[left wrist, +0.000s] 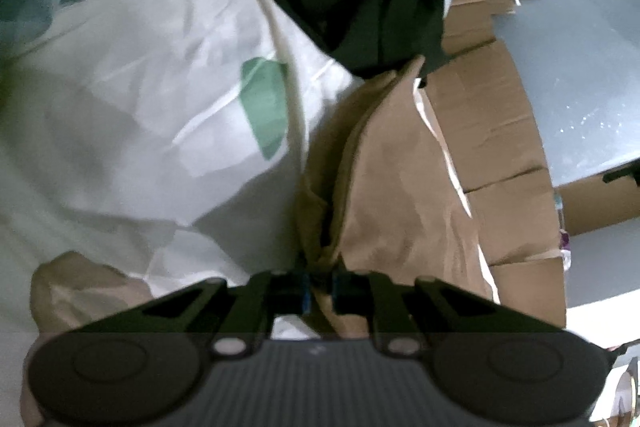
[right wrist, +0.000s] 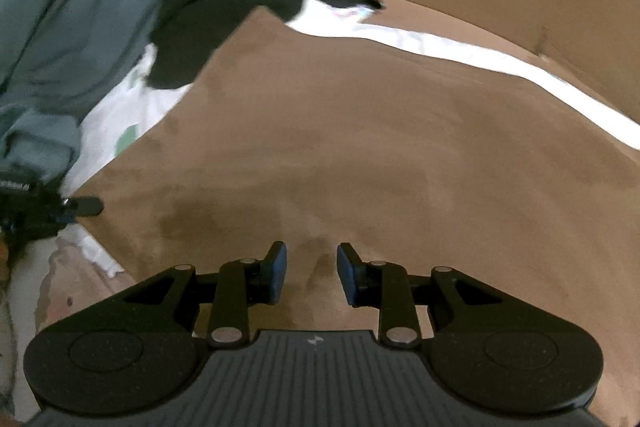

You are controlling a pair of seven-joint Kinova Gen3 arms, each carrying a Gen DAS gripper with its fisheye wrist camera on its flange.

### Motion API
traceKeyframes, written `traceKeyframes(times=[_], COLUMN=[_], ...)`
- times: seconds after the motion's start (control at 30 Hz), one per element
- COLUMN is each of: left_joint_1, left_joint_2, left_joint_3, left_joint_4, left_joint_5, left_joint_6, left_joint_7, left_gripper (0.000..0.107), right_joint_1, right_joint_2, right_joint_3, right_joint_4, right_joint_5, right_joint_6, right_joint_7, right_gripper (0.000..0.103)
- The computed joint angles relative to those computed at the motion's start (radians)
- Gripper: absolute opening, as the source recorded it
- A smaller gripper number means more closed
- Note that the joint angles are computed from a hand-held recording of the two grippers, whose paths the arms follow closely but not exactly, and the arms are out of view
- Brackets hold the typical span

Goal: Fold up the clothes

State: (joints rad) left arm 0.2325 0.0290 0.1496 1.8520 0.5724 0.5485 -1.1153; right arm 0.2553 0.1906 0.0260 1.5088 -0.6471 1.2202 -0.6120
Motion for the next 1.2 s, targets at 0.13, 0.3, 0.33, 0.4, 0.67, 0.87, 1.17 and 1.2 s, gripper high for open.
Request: traceKeyframes(times=[0.13,0.3,0.33,0.4,0.67,0.87,1.17,1.2], left_joint_1=[0.009,0.02,0.022,0.023,0.019,0.003,-0.009,-0.011], left_joint_2=[0.01,0.039,0.044,0.029,0.03,0.023,0.013,0.011], left_joint_3=[0.003,0.012,0.013,0.015,0.013,0.005,0.001,0.0], left_joint_4=[-0.06,-0.137,-0.15,-0.153,-0.175,-0.191,-0.174,-0.173], left_joint_5=[-0.07,-0.118,-0.124,-0.123,-0.089,-0.048,0.025,0.033], left_joint_6=[0.047,0.094,0.099,0.112,0.124,0.158,0.144,0.145], left_joint_7=[0.052,0.107,0.114,0.117,0.1,0.069,0.028,0.024], left_gripper=[0.009,0.009,0.009,0.009,0.009,0.009,0.008,0.008], right_joint_1=[-0.011,-0.044,-0.05,-0.065,-0.136,-0.192,-0.264,-0.273], right_joint_2=[-0.027,-0.056,-0.061,-0.067,-0.097,-0.103,-0.135,-0.141], right_joint_3=[-0.019,-0.025,-0.025,-0.026,-0.032,-0.045,-0.063,-0.064], right_joint_4=[0.02,0.037,0.04,0.043,0.076,0.095,0.153,0.16], right_joint_5=[-0.037,-0.086,-0.097,-0.119,-0.165,-0.167,-0.121,-0.111], right_joint_6=[0.002,0.033,0.042,0.058,0.056,-0.008,-0.144,-0.158], right_joint_7=[0.078,0.18,0.194,0.217,0.294,0.323,0.31,0.299], right_gripper=[0.045,0.048,0.048,0.049,0.056,0.056,0.056,0.056])
